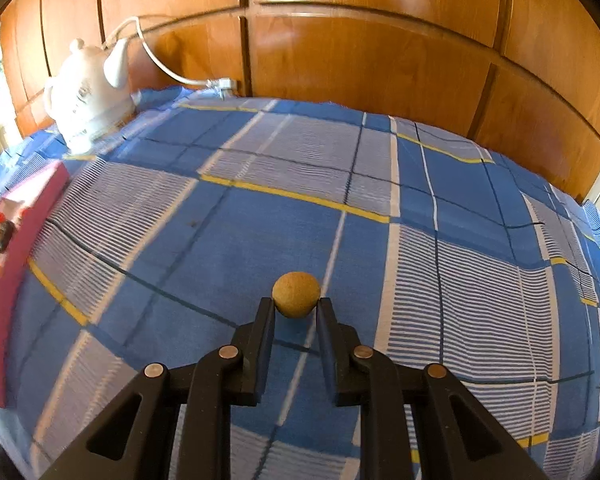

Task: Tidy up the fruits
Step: 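Carry the yellow fruit with the right tool into the tray and release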

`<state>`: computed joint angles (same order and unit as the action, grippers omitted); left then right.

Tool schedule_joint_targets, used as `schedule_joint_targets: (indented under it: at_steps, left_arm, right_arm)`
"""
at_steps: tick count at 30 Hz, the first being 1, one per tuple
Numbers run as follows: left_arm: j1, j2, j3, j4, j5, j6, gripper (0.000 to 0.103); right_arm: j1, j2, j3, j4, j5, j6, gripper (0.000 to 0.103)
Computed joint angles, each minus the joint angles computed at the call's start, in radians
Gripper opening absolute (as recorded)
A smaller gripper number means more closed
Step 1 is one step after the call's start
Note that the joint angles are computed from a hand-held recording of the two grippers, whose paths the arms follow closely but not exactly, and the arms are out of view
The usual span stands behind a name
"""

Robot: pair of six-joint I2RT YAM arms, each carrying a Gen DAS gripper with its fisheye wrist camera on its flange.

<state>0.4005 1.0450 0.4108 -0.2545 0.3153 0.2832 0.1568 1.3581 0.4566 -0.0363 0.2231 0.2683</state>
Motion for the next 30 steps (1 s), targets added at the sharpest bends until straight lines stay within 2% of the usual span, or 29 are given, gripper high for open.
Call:
schedule_joint_targets:
  at_steps: [4,10,17,19,25,30]
  left_arm:
    - [0.027,0.01,0.008,0.012,0.006,-0.001,0.057]
    - [0.093,0.049,0.035,0.039,0.02,0.002,0.057]
    - [0.149,0.081,0.053,0.059,0.033,0.005,0.057]
    - [0.162,0.09,0.056,0.063,0.04,0.008,0.057]
    - [0.186,0.124,0.066,0.073,0.053,0.012,0.057]
    - [0.19,0.138,0.064,0.078,0.057,0.015,0.057]
  right_arm:
    - [0.102,-0.066,0.027,-0.048,-0.024,0.015,0.021]
    - [0.295,-0.062,0.134,-0.066,-0.15,0.039,0.021]
    - [0.506,0.165,0.363,-0.074,-0.231,0.02,0.021]
    - [0.554,0.24,0.434,-0.091,-0.224,0.023,0.021]
    - [0.593,0.439,0.613,-0.149,-0.255,0.034,0.022]
    - [0.593,0.559,0.699,-0.181,-0.246,0.03,0.022]
